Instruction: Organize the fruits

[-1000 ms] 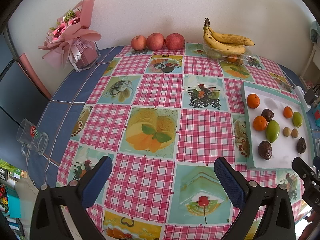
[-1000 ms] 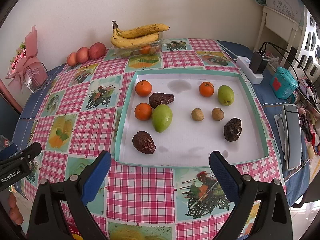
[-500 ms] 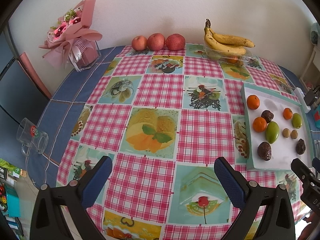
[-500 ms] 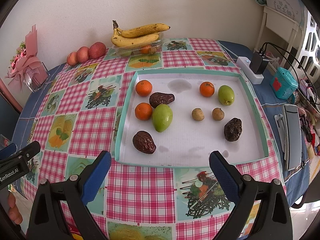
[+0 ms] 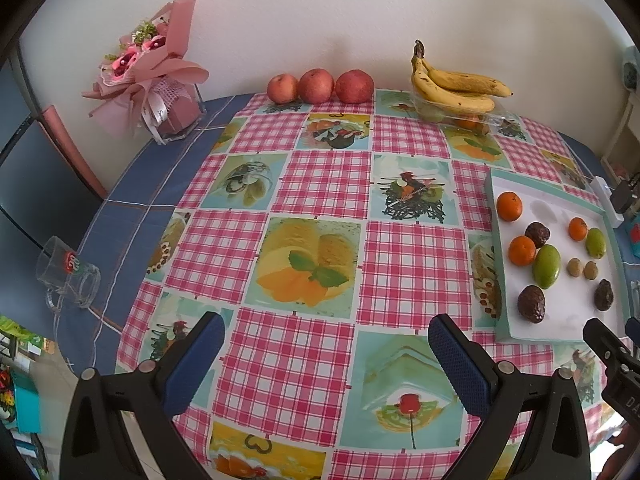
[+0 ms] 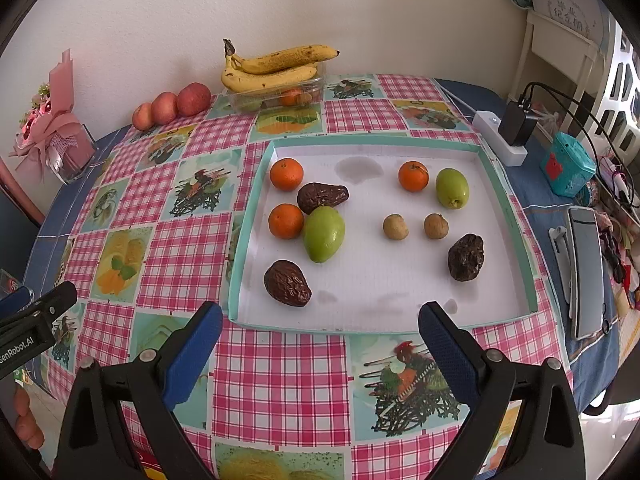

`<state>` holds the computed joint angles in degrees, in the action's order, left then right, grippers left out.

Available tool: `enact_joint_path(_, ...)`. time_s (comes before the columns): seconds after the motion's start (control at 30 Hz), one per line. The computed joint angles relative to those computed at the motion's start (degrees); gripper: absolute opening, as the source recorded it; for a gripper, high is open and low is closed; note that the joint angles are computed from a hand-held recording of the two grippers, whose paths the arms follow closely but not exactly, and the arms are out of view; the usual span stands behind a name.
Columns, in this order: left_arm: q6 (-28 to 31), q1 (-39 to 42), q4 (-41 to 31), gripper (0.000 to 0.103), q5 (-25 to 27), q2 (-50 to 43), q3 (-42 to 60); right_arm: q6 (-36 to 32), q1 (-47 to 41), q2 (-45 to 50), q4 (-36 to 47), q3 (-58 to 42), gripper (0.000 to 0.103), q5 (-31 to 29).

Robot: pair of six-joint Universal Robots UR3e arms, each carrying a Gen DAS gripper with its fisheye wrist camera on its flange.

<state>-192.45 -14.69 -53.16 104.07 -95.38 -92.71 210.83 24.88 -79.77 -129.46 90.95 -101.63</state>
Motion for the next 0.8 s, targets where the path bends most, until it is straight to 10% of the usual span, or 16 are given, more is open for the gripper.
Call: enact_joint_path(0.8,-0.5,-0.3,0.2,0.103,1.3,0.4,-0.3,0.1,0.1,0.3,0.4,-0.6,0.098,0.0)
